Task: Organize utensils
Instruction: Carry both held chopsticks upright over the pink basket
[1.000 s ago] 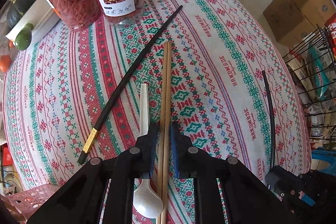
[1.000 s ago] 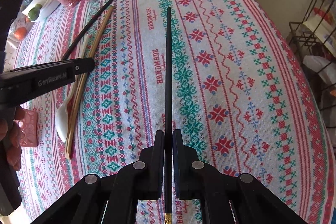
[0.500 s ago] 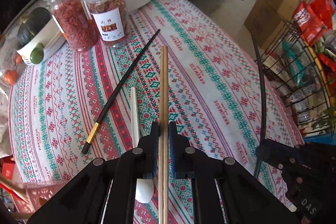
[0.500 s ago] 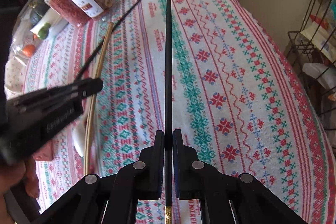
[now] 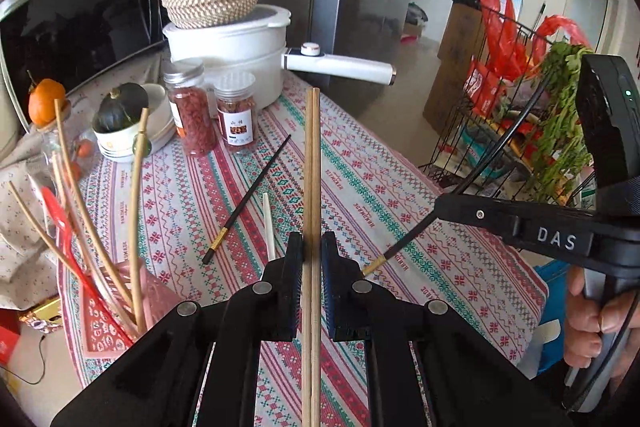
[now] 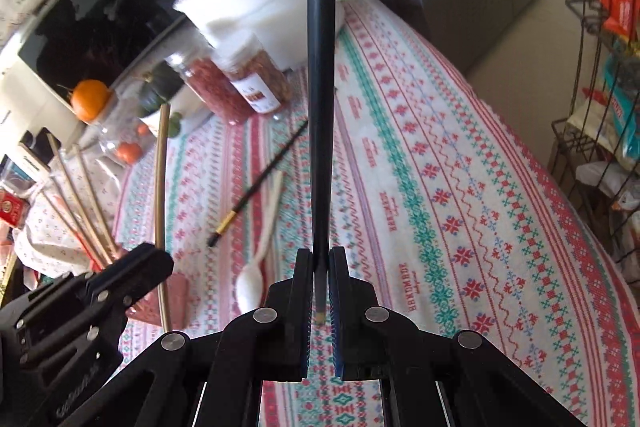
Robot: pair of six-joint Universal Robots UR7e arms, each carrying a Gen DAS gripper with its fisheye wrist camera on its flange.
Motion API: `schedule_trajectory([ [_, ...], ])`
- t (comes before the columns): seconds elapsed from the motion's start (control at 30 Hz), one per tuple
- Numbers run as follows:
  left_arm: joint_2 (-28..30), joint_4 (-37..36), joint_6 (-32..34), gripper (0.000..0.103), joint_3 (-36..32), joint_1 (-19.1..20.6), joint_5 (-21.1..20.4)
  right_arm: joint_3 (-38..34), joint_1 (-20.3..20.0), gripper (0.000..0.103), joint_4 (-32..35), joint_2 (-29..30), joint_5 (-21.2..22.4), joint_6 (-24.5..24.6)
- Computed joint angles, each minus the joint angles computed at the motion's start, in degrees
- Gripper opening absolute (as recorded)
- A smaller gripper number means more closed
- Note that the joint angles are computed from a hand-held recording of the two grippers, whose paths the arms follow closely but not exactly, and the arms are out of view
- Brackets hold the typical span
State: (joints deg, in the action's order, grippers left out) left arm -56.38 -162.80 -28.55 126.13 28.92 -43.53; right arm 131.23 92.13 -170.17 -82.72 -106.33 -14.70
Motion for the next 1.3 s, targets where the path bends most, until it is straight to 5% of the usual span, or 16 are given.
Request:
schedule_trajectory([
  [0.43, -9.17, -11.67, 0.18, 0.009, 10.38, -6.74, 6.01, 2.85, 4.59, 0.005, -12.08, 1.70, 3.29, -5.18],
  [0.73, -12.81, -21.02, 1.43, 0.009, 13.56, -7.53, 15.95, 2.08, 7.44, 0.005, -15.25, 5.77, 5.45, -4.17],
  [0.97, -0.63, -54.59, 22.12, 0.009, 12.10, -3.41, 23.50, 1.48, 8.95, 0.005, -17.28, 8.93, 5.53, -3.43],
  [1.3, 9.23, -76.67, 46.02, 0.010, 6.08, 2.76, 22.82, 1.66, 9.85, 0.005, -17.39, 9.61, 4.13, -3.98],
])
